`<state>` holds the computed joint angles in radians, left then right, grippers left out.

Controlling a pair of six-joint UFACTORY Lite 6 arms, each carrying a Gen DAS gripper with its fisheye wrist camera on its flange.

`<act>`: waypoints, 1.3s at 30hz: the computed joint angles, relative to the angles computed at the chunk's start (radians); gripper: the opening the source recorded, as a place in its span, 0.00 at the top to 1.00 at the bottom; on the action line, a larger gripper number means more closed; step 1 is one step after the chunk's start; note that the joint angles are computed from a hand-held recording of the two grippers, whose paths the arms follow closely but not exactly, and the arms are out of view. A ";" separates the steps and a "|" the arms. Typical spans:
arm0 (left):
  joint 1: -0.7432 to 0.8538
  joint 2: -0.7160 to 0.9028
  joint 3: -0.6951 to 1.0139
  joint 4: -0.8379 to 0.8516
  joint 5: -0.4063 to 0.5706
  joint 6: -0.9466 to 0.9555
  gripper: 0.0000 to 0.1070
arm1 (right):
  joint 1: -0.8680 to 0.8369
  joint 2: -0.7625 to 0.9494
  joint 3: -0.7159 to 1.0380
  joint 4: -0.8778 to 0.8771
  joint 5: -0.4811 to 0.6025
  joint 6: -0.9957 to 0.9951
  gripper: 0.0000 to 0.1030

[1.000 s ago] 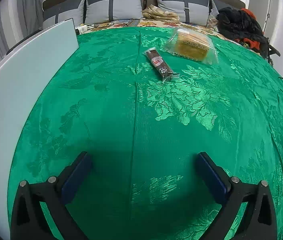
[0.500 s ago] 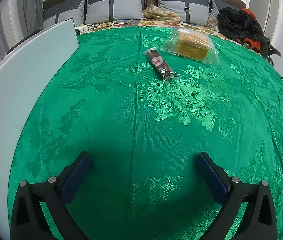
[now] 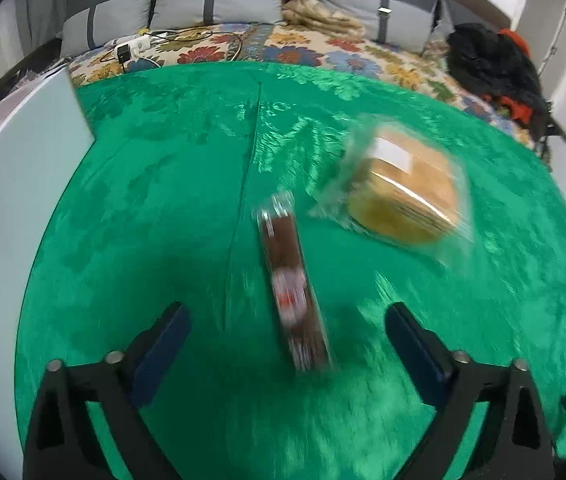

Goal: Organize snacks

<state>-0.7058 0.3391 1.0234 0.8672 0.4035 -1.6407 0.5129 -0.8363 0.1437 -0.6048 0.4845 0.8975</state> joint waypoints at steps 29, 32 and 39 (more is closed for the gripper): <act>-0.592 -0.462 -0.563 0.089 0.224 -0.411 0.65 | 0.010 0.007 0.001 -0.014 0.001 0.022 0.13; -0.603 -0.429 -0.554 0.134 0.276 -0.480 0.14 | 0.011 0.008 0.002 -0.015 0.001 0.025 0.13; -0.538 -0.445 -0.648 0.286 0.208 -0.669 0.05 | 0.009 0.007 0.000 -0.015 -0.001 0.025 0.12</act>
